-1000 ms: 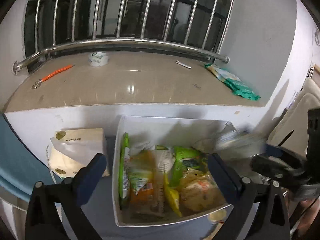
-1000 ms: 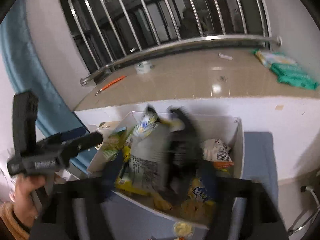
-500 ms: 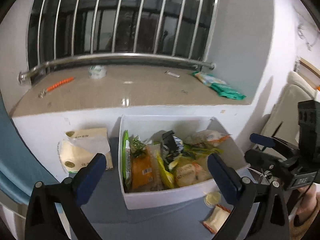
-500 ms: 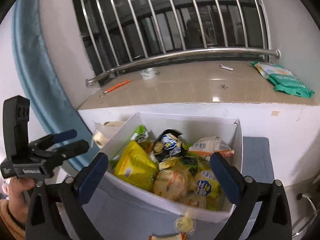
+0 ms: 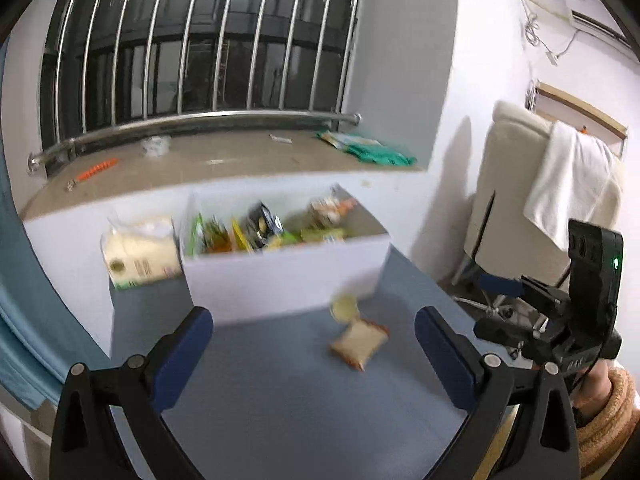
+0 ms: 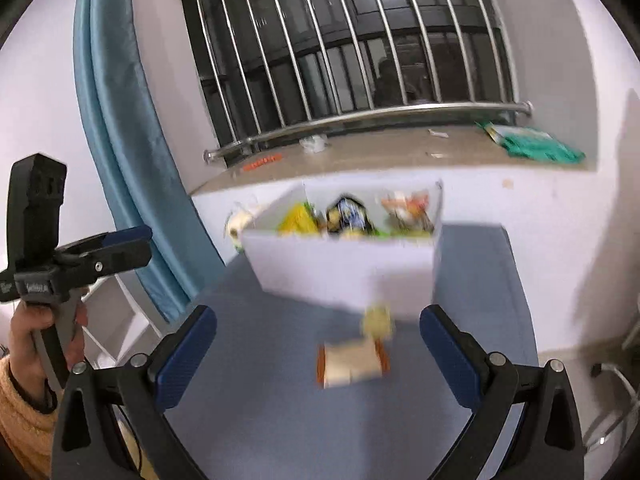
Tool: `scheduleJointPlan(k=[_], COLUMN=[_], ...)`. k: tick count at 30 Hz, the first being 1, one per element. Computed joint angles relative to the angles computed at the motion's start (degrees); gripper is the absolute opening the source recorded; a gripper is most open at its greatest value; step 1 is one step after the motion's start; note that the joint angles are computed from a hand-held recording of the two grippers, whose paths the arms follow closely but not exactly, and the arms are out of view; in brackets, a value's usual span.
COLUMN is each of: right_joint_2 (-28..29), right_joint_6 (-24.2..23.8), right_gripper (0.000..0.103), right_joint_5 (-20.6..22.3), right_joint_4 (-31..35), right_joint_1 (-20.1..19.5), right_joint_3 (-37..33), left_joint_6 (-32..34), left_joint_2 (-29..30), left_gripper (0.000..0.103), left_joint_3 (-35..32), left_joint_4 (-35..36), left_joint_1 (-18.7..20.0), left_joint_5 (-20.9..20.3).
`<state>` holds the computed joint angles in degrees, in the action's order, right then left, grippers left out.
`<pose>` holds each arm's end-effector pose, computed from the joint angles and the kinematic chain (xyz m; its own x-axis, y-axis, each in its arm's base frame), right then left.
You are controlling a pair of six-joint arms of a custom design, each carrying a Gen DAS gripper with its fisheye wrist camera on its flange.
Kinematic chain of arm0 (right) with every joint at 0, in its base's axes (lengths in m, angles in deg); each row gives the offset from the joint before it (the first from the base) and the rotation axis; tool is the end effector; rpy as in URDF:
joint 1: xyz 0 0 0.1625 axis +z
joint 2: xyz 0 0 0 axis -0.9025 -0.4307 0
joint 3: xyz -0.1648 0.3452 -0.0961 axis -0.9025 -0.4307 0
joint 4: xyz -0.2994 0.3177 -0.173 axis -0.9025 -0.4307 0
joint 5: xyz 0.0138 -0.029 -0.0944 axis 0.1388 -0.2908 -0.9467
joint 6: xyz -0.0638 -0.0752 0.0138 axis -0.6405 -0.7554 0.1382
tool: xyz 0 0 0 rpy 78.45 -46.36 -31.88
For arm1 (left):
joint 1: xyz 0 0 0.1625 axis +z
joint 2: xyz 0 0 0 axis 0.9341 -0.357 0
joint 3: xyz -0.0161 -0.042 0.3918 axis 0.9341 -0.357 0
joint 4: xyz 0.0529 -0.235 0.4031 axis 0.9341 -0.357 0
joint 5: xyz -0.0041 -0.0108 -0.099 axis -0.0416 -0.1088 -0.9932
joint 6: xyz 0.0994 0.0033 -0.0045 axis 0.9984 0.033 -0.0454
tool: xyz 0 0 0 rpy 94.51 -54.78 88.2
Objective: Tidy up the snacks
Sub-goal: 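Grasp the beige biscuit pack with the right gripper and lift it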
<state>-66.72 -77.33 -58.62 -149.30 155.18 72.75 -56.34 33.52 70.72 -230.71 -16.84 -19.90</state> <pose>0.1532 -0.7711 0.2350 -0.6643 -0.6556 0.3590 -0.7391 0.5048 -0.4460 -0.2743 -0.6910 0.1894 -0.8054 0.0670 -0.5889 0.5142 0.5733 -0.6380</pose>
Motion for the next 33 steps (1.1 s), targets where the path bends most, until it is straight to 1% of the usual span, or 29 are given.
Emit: scheduleJointPlan(k=[2, 3, 6, 8, 10, 14, 17, 19, 23, 30, 33], right_joint_2=[-1.6, -2.3, -2.6, -2.1, -1.6, -1.1, -0.1, 2.0, 6.2, 17.2, 20.9], right_joint_6=[-0.2, 0.1, -0.3, -1.6, -2.7, -2.2, -3.2, -3.1, -3.9, -6.9, -7.0], right_gripper=[0.103, 0.103, 0.103, 0.103, 0.103, 0.103, 0.103, 0.103, 0.103, 0.103, 0.103], right_joint_5=[-1.5, -2.5, -4.0, -5.6, -7.5, -7.7, -8.8, -11.0, -13.3, -20.1, -23.0], right_joint_4=[-2.8, -4.1, -4.2, -4.8, -5.9, -4.9, -6.3, -6.4, -5.0, 1.1, 3.7], right_joint_1=[-1.0, -1.6, -2.3, -2.2, -1.8, -1.7, -1.4, -0.9, 0.0, 2.2, 2.9], right_joint_3=[4.0, 6.1, 8.2, 8.3, 8.4, 7.6, 7.3, 5.3, 0.6, -12.7, -17.6], left_joint_6=[-2.1, -3.8, -6.2, -8.6, -11.2, -12.3, -12.2, -11.9, -12.2, -13.4, -13.7], left_joint_2=[0.2, 0.1, 0.4, 0.3, 0.2, -0.6, -0.7, -0.9, -1.3, -2.3, -2.6], left_gripper=[0.103, 0.103, 0.103, 0.103, 0.103, 0.103, 0.103, 0.103, 0.103, 0.103, 0.103], left_joint_3=[2.6, 3.8, 5.9, 7.3, 7.9, 9.4, 9.3, 9.5, 10.0, 11.4, 11.9], left_joint_4=[-2.7, -3.1, -5.7, -5.8, -5.3, -5.4, -5.2, -5.4, -5.6, -6.1, -6.0], left_joint_1=[-0.3, -0.2, -0.2, -0.3, -0.5, -0.5, -0.1, -0.1, 0.0, 0.3, 0.4], left_joint_5=[0.4, -0.9, -2.2, -1.7, -0.3, -0.1, -0.5, -0.4, 0.2, 0.6, 0.7])
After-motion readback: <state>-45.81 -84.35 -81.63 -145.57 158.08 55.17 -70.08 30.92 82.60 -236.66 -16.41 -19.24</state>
